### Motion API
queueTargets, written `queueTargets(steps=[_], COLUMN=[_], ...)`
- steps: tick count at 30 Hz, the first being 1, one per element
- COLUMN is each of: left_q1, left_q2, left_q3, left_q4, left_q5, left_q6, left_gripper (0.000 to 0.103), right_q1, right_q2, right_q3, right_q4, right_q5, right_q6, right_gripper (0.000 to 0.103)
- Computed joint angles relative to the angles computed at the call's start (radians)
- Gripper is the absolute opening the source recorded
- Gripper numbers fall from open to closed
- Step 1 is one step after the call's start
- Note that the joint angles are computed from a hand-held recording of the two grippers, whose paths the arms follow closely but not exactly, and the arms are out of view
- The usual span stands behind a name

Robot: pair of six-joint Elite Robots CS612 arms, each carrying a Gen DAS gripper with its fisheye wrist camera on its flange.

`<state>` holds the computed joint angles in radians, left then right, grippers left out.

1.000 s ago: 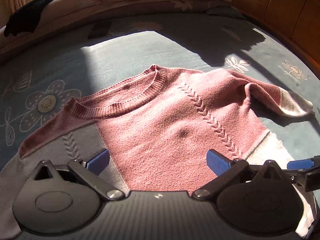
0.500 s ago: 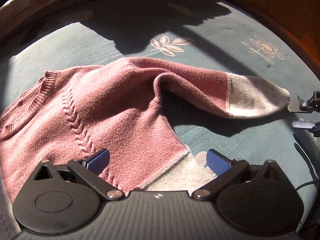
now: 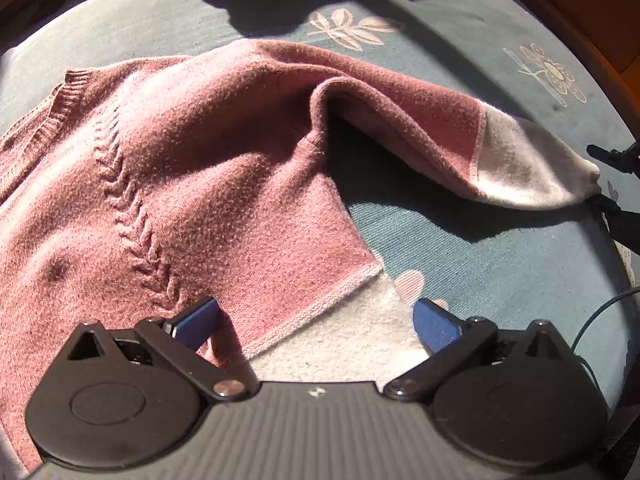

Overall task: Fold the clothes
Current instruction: 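Close the right gripper on the white sleeve cuff, then lift the cuff with the right gripper and carry it across the sweater body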

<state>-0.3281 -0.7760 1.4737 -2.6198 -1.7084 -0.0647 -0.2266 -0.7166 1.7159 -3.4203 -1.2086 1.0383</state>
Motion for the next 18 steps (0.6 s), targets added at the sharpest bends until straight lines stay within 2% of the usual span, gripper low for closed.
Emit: queueTargets(steps=[1,2,3,6,10,16,18], left_q1=[0.0,-0.001,-0.003,-0.004,-0.004,-0.005,-0.009], left_q2=[0.001,0.001,0.001,0.001,0.006,0.009,0.001], left_q3=[0.0,0.002,0.004,0.004,-0.009,-0.038,-0.024], left_q4=[-0.002,-0.003,-0.004,-0.002,0.018,0.078,0.037], left_q5=[0.001,0.005,0.009,0.014,0.016,0.02,0.033], left_q6=[0.006,0.014,0.021,0.03,0.018,0.026,0.045], left_gripper=[0.103,0.103,0.103,0.103,0.103,0.102,0.102], right_q1=[-0.001,-0.001,0.0,0.0,0.015,0.021,0.018], right_q2=[0.0,-0.001,-0.002,-0.02,-0.053,-0.076,-0.07], right_q3=[-0.009,-0.019,-0.03,-0.048,-0.079,-0.14,-0.173], right_q4=[0.03,0.063,0.1,0.174,0.247,0.272,0.283], right_q5=[0.008,0.012,0.008,0.007,-0.027,-0.074,-0.08], right_q6=[-0.026,-0.056,-0.093,-0.195,-0.353,-0.515,-0.561], right_gripper=[0.036,0.023,0.019,0.018,0.017,0.017,0.017])
